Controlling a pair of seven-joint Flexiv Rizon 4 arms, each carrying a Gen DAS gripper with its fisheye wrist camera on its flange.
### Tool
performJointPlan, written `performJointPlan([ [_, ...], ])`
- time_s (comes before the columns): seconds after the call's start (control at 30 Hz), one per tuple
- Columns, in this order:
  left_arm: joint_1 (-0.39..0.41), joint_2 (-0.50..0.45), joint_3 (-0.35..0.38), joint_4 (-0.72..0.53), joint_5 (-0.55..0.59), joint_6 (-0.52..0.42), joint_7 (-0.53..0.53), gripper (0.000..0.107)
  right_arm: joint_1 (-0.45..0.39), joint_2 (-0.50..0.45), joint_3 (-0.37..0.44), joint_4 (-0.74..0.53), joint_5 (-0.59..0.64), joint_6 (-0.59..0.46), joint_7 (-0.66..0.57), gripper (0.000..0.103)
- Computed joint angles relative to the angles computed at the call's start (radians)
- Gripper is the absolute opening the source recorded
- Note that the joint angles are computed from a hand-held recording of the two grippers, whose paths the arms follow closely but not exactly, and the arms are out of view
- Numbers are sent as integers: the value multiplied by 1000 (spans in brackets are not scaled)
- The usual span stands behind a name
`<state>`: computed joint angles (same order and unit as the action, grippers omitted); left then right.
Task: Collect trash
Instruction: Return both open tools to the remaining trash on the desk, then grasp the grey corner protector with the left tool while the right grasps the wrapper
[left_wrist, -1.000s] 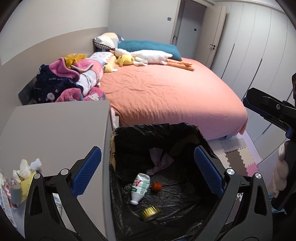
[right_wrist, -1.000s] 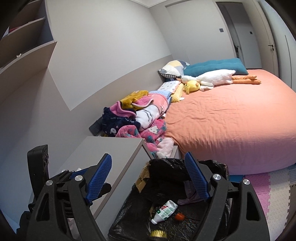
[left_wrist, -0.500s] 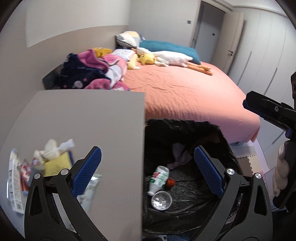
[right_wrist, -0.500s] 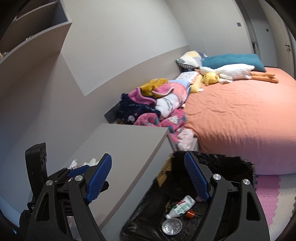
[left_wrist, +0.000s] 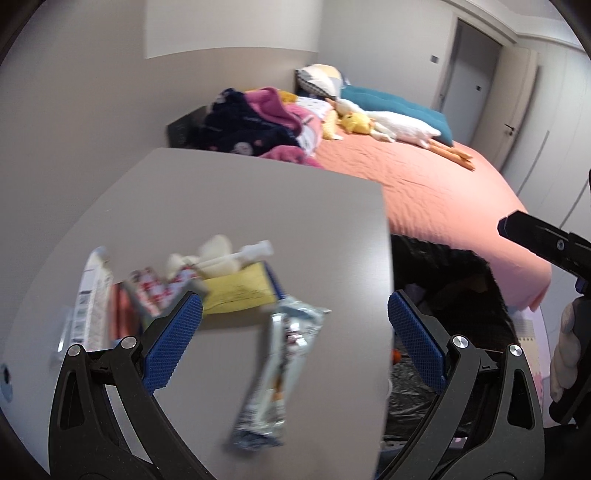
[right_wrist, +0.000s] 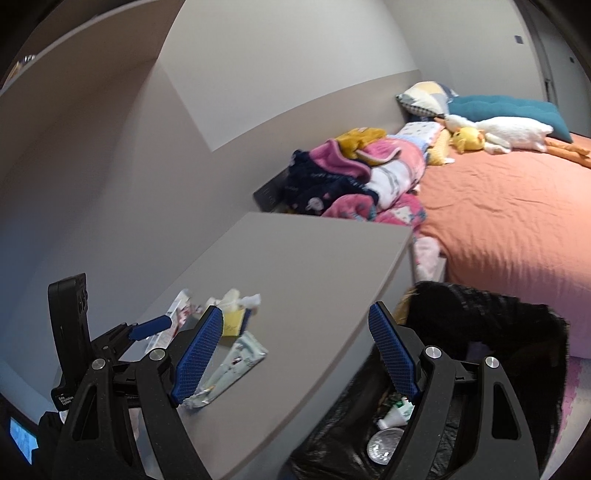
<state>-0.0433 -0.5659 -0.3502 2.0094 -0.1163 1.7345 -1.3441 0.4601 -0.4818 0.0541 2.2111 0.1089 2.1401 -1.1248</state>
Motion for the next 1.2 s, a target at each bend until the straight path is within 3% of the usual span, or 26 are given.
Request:
performJointPlan([
  [0.37,73,1,5,24,11,11,1,97,-10,-53,47,-75,-116,-108,55,81],
  [0.93,157,-100,-46,-71,-20,-62,88,97,-62,-183,137,-231,-283,-334,209,81],
  [1.2,163,-151,-50,-119,-57,-100,146,97,10,-224,71,-298,-287,-408,261,81],
])
